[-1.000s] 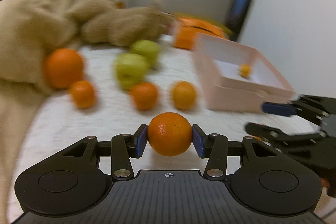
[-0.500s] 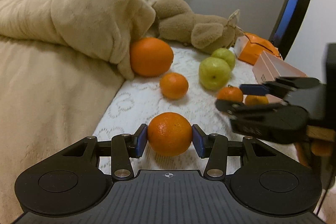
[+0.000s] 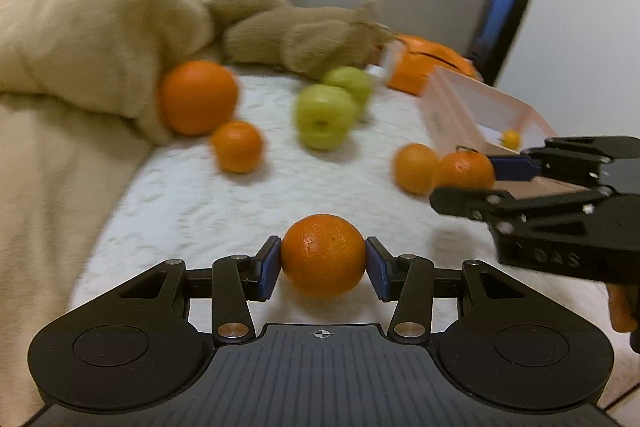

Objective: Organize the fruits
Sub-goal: 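Carry the orange and tangerine over the pink box with both tools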

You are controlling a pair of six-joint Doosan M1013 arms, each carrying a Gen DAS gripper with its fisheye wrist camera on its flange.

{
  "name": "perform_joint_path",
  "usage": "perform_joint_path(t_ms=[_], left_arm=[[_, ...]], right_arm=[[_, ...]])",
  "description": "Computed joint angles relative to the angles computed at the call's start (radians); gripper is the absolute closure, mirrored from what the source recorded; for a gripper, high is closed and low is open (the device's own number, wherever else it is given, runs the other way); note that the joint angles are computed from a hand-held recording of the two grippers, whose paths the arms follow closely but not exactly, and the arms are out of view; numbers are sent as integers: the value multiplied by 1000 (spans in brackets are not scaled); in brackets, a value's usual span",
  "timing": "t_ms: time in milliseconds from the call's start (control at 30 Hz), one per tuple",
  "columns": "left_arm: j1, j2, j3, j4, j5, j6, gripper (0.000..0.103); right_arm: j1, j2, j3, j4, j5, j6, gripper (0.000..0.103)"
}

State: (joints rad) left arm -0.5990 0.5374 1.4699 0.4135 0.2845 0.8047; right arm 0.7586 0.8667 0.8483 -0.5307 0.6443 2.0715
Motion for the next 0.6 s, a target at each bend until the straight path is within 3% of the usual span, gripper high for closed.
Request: perform_joint_path(t_ms=[167, 400, 500, 600], left_arm=[[-26, 17, -35, -258, 4, 318, 52], [-57, 44, -114, -626, 37, 757, 53], [-64, 40, -162, -717, -35, 906, 53], [-74, 43, -225, -649, -154, 879, 53]], right_arm=[[4, -98, 173, -123, -18, 171, 59], [5, -207, 370, -299, 46, 463, 59], [4, -254, 435, -430, 72, 634, 59], [9, -300, 472, -704, 121, 882, 59]])
